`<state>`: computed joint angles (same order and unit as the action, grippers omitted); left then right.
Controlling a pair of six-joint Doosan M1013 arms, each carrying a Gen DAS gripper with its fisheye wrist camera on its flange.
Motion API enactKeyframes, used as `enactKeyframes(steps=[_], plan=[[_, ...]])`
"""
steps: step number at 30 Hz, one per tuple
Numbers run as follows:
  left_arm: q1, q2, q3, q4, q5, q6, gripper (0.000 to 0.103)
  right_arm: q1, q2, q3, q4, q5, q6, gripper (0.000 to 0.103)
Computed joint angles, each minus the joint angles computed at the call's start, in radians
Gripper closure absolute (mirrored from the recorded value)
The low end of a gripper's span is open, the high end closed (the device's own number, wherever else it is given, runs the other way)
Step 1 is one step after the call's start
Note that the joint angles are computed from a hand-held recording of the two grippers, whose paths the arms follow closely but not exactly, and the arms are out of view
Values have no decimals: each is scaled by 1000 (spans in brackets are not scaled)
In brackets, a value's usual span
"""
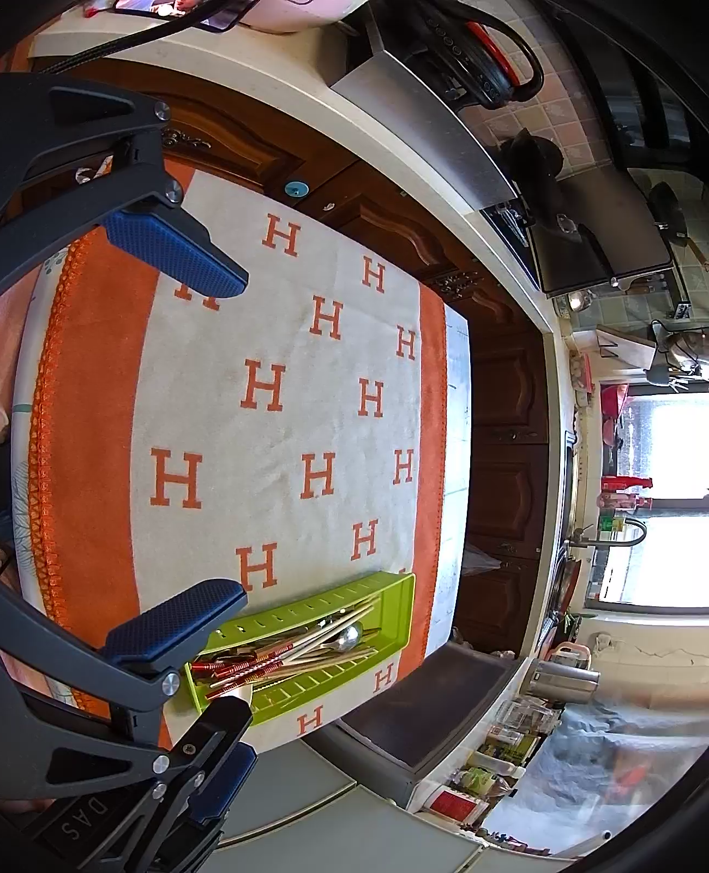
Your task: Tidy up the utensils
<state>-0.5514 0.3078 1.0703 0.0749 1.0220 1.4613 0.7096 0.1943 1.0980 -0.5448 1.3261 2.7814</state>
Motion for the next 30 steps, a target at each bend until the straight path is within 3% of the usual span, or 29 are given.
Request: enactKeyframes(steps=[30], plan=[[4,-9,21,-1,3,-5,1,3,4,-1,12,3,1,53]])
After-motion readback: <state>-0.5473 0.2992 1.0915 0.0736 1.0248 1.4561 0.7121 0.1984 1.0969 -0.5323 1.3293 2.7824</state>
